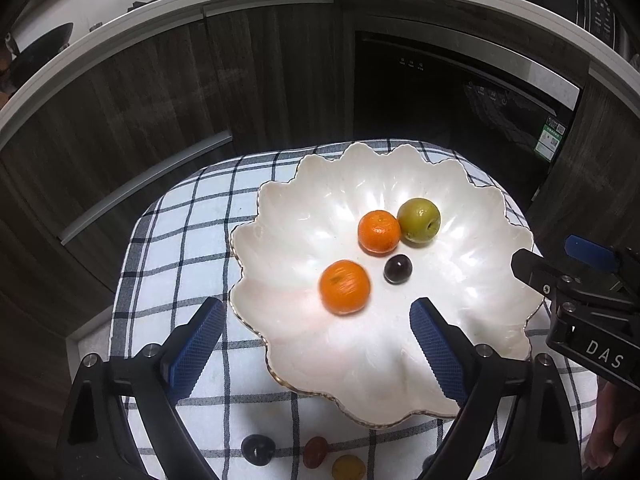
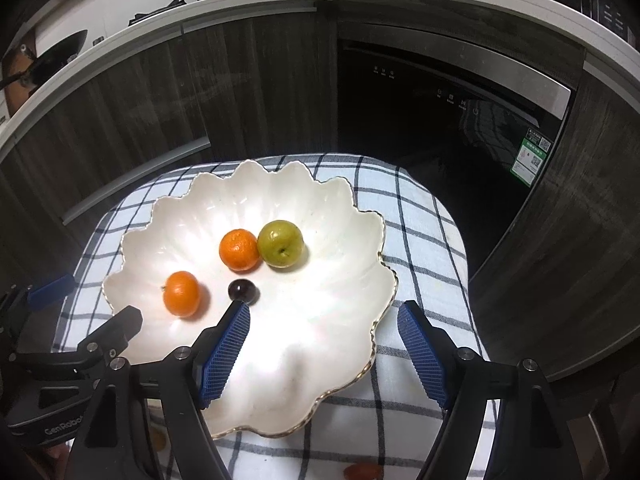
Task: Organize fruits
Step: 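Withdraw both open tools from the bowl back over the loose fruits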
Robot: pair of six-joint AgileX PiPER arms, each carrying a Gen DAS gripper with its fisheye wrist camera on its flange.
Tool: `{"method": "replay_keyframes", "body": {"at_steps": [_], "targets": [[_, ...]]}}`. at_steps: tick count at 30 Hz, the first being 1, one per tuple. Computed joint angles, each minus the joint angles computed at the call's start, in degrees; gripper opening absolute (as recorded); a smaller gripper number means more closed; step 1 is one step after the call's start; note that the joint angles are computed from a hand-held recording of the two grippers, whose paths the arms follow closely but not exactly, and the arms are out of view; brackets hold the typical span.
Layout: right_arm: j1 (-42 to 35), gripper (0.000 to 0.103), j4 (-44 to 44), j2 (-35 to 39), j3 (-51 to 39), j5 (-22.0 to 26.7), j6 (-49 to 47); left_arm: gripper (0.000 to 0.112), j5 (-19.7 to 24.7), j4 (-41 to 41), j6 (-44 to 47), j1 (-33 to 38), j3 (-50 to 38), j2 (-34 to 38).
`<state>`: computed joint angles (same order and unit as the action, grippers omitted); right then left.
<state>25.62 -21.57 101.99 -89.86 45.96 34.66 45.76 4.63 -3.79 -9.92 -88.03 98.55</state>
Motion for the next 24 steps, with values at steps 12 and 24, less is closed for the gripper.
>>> {"method": "replay_keyframes", "body": {"at_steps": [12, 24], "targets": [[1.4, 0.077, -2.3, -2.5, 1.5, 0.4, 2.2, 0.095, -0.6, -0.2, 0.2, 0.5, 2.0, -3.0], [3.9, 0.077, -5.0, -5.2, 3.5, 0.7, 5.9, 0.094, -1.6, -1.4, 1.6, 2.0, 5.9, -7.2]]}}
